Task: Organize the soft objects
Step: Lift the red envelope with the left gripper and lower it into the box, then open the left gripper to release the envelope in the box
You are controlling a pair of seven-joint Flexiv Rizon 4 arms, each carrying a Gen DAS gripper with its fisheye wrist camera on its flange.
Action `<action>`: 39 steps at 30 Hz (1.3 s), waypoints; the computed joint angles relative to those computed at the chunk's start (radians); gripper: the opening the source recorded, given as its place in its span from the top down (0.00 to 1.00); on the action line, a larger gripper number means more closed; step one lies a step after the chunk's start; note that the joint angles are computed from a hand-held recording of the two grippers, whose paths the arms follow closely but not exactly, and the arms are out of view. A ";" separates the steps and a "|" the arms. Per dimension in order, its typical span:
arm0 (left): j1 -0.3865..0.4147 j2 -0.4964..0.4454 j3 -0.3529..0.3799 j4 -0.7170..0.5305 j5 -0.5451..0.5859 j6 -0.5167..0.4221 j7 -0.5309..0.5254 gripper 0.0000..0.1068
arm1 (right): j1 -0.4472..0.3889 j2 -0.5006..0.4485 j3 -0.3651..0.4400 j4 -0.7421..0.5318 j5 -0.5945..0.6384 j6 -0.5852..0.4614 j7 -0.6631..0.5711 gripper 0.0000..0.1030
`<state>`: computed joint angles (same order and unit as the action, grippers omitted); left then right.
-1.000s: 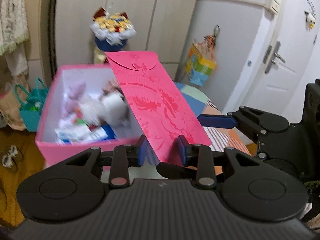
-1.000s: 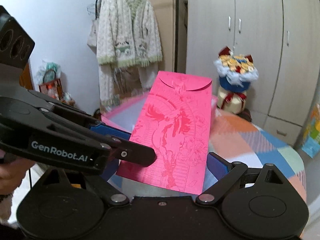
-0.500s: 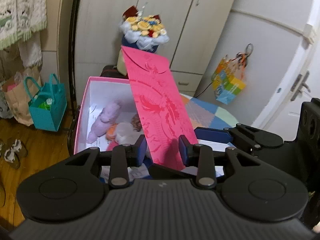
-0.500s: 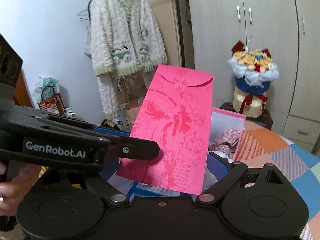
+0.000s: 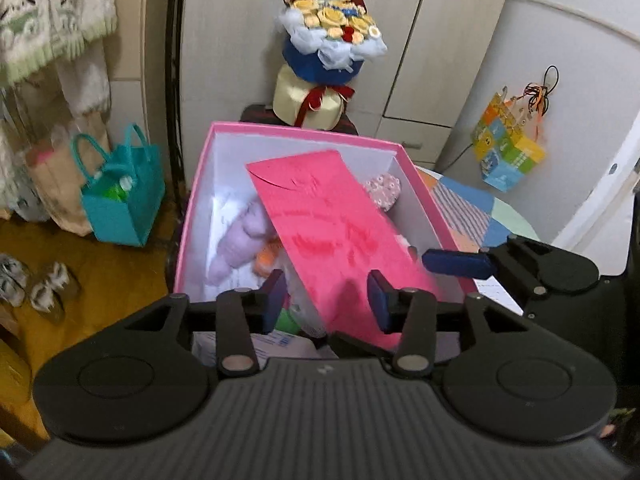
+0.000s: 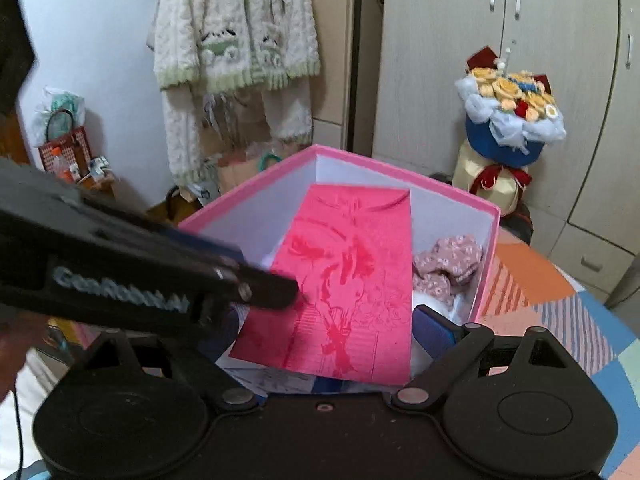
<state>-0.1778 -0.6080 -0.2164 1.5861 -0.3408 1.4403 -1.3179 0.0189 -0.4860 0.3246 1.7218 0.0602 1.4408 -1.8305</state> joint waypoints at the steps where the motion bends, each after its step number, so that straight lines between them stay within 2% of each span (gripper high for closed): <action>1: 0.010 0.001 -0.014 0.006 -0.007 0.005 0.006 0.57 | -0.022 -0.004 0.026 -0.005 0.014 -0.005 -0.019 0.08; 3: 0.028 0.003 -0.039 0.016 -0.021 0.005 0.019 0.57 | -0.029 -0.003 0.032 -0.008 0.027 -0.009 -0.027 0.08; 7: 0.016 0.012 -0.028 0.036 -0.015 0.030 0.015 0.57 | -0.046 0.016 0.054 0.011 0.051 0.008 -0.057 0.08; 10: 0.039 0.023 -0.066 0.059 -0.027 0.044 0.034 0.57 | -0.058 0.037 0.070 0.030 0.070 0.016 -0.084 0.08; 15: 0.069 0.061 -0.117 0.118 -0.038 0.088 0.068 0.56 | -0.039 0.085 0.046 0.080 0.076 0.044 -0.080 0.08; 20: 0.102 0.118 -0.170 0.200 -0.040 0.148 0.094 0.47 | -0.052 0.135 0.056 0.126 0.102 0.059 -0.094 0.08; 23: 0.162 0.147 -0.254 0.255 -0.042 0.199 0.116 0.44 | -0.038 0.169 0.035 0.163 0.102 0.080 -0.088 0.08; 27: 0.295 0.153 -0.429 0.318 -0.002 0.275 0.123 0.42 | -0.041 0.205 0.033 0.205 0.111 0.107 -0.097 0.08; 29: 0.329 0.156 -0.471 0.336 0.030 0.292 0.107 0.38 | -0.029 0.221 0.016 0.230 0.104 0.125 -0.084 0.08; 33: 0.347 0.177 -0.487 0.359 0.089 0.312 0.064 0.35 | -0.045 0.252 0.022 0.262 0.115 0.139 -0.085 0.08; 34: 0.346 0.181 -0.485 0.366 0.105 0.325 0.052 0.31 | -0.055 0.261 0.029 0.269 0.124 0.139 -0.094 0.08; 35: 0.332 0.185 -0.468 0.369 0.118 0.340 0.039 0.28 | -0.060 0.270 0.033 0.276 0.132 0.140 -0.101 0.08; 37: 0.269 0.202 -0.390 0.368 0.129 0.345 0.007 0.28 | -0.070 0.285 0.038 0.287 0.152 0.142 -0.121 0.08; 39: 0.255 0.211 -0.371 0.369 0.150 0.335 -0.017 0.27 | -0.057 0.307 0.015 0.311 0.157 0.151 -0.114 0.08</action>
